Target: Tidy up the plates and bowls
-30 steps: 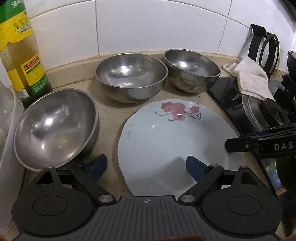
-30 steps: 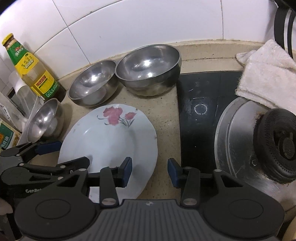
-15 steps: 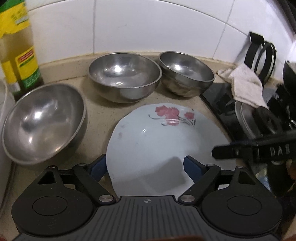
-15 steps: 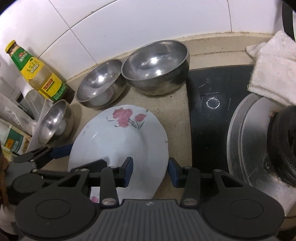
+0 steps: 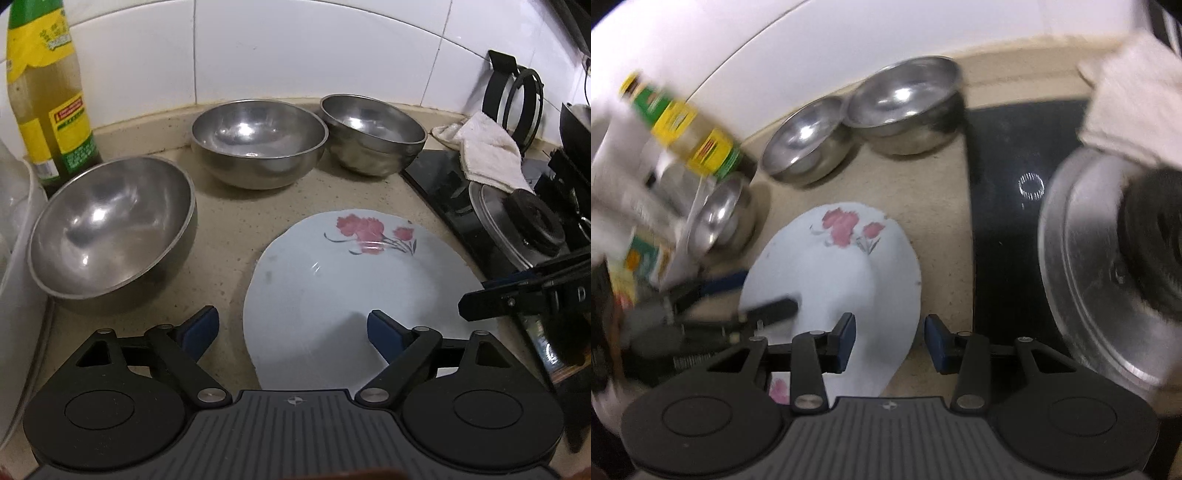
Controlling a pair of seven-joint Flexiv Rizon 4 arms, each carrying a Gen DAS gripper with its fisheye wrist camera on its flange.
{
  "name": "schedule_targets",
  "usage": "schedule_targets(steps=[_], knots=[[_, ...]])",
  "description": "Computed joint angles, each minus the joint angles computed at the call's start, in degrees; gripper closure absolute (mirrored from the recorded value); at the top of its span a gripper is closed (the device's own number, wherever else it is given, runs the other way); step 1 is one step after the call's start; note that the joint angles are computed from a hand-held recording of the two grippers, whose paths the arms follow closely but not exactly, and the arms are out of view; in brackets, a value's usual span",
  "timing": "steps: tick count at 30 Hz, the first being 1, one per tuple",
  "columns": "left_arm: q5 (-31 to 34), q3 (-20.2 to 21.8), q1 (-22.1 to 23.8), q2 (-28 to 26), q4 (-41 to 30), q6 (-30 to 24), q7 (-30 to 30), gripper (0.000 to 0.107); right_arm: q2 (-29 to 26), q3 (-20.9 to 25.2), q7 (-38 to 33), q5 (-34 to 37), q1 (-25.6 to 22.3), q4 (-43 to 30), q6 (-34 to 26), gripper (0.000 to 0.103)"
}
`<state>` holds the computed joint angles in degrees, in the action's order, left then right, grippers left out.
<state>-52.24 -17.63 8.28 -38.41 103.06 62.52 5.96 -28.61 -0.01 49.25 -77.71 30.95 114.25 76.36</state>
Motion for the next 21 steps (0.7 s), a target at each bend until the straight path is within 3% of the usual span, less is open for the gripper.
schedule_targets(steps=[3, 4, 6, 8, 10, 12, 15, 18, 21], knots=[[-0.71, -1.00, 0.09, -0.07, 0.88, 1.24, 2.60, 0.006, -0.64, 0.83, -5.87, 3.04, 1.04, -1.17, -3.86, 0.061], [-1.11, -1.26, 0.20, -0.07, 1.07, 1.36, 3.14, 0.005, -0.89, 1.04, -7.97, 4.29, 1.32, -1.63, -4.80, 0.053], [-0.89, -1.01, 0.09, -0.03, 1.04, 0.84, 3.33, 0.004, -1.41, 1.28, -11.86, 6.30, 1.50, -2.21, -5.03, 0.017], [-0.63, -0.73, 0.09, 0.01, 0.90, 0.02, 3.35, 0.006, -2.13, 2.27, -18.03, 10.53, 1.76, -3.02, -5.57, 0.013], [-1.10, -0.91, 0.28, 0.04, 1.05, -0.20, 4.28, 0.006, -2.03, 1.26, -18.94, 12.15, 3.93, -3.30, -8.13, 0.017], [-1.47, -0.75, 0.05, 0.07, 1.09, -0.08, 4.30, 0.006, -1.68, -0.24, -17.76, 10.66, 5.36, -3.03, -9.00, 0.032], [-1.45, -0.48, -0.32, 0.20, 1.20, -0.22, 4.25, 0.006, -1.25, -1.59, -13.35, 6.76, 4.82, -2.24, -5.51, 0.046], [-1.38, -0.29, -0.63, 0.27, 1.26, -0.31, 4.32, 0.006, -0.94, -1.53, -11.22, 5.13, 4.28, -1.86, -5.04, 0.054], [-1.55, -0.19, -0.85, 0.36, 1.41, -0.04, 4.21, 0.006, -0.70, -1.42, -8.36, 2.63, 3.70, -1.53, -4.94, 0.055]])
